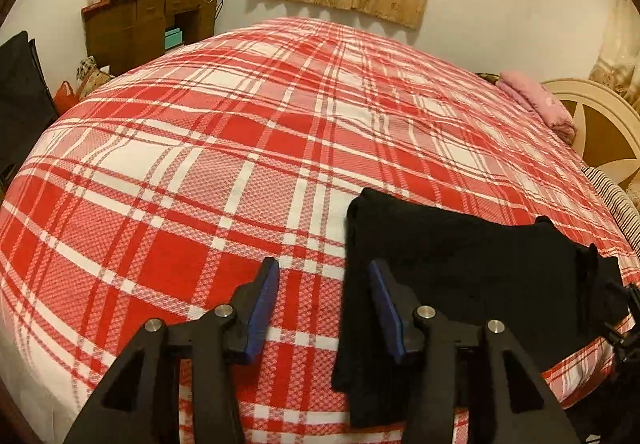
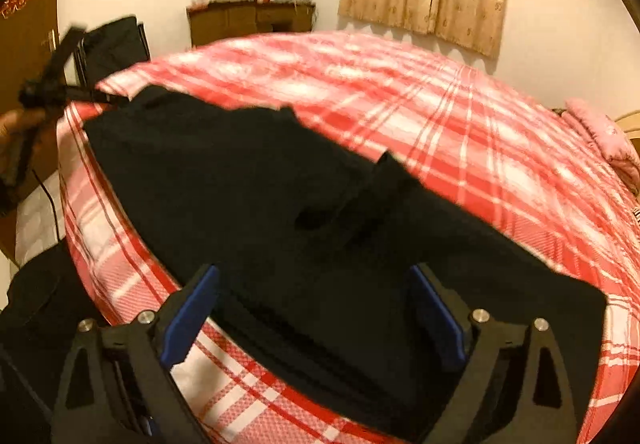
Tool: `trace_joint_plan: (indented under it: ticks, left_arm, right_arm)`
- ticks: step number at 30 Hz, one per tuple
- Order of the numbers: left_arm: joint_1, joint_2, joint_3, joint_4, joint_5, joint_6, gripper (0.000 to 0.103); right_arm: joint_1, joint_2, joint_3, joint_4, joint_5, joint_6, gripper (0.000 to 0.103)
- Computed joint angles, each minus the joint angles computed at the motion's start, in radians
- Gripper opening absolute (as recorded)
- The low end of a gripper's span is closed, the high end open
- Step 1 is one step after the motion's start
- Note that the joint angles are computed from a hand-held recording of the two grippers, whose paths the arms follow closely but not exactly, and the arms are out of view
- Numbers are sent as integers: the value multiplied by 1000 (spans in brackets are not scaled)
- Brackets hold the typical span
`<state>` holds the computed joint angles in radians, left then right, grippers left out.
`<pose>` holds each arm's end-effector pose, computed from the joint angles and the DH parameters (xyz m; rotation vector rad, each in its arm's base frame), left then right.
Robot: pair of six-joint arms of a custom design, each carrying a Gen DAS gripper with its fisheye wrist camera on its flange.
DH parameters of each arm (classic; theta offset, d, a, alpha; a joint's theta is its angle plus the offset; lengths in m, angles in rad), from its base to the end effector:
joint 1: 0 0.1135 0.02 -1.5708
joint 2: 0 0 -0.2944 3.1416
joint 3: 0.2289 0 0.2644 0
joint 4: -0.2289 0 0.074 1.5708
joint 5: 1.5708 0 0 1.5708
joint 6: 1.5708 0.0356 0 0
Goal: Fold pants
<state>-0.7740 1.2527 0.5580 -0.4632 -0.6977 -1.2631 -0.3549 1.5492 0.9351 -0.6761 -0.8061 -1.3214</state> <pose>0.1624 -0.1268 0.1816 -0.7402 2.2294 0.0293 0.2771 -0.0753 0.2137 -1.2077 1.9994 0.4201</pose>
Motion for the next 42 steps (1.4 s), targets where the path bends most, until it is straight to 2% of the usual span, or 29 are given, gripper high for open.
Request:
trace_joint_plan:
  ticks: [6,9,13,15,18,20,22,24,27,31,34,36,38,39,40,42]
  left_arm:
    - [20,55,15,153,57,112,51]
    - [53,119,46,163,88,142,52]
    - [178,1,-82,366,229,169,53]
    - [215,-6,-85,383,282,194,53]
    - [193,8,-57,344,272,227,52]
    - [178,7,-41,308,265,218,43]
    - [169,-26,-55,300,268,195,20]
    - [162,-75,-93,343,276,165,18]
    - [97,-115,-77,315,221,118,18]
    - [2,-153,-10,299,144,92,18]
    - [-77,-88,141,247,56,159,16]
    - [-105,-29,232,254,36,219,15]
    - [-117,55,338,261,45,288,14]
    - [-122,93,381,277,57,324,4]
    - [-123,130,421,299,82,359,2]
    - [-120,223,525,311,124,424,2]
  right_arm:
    - [-40,-39,-25,-13,-39,-19,96]
    - [-67,-32,-25,-32,-47,-46,96]
    - [-75,-31,-28,-56,-54,-66,96]
    - [-83,-42,-38,-64,-66,-85,96]
    - [-104,-48,-35,-109,-93,-137,96]
    - [-118,-41,-28,-131,-108,-166,96]
    - [-131,-30,-21,-141,-118,-178,96]
    - [-142,-15,-9,-151,-124,-182,96]
    - [-156,2,6,-157,-129,-185,96]
    - [-169,15,23,-158,-135,-184,96]
    - [-182,21,33,-155,-136,-186,96]
    - [-195,20,37,-148,-139,-184,96]
    - [-213,22,47,-155,-145,-190,96]
    - [-222,26,56,-162,-148,-194,96]
    - [-232,29,65,-169,-150,-198,96]
    - [-255,40,85,-191,-160,-212,97]
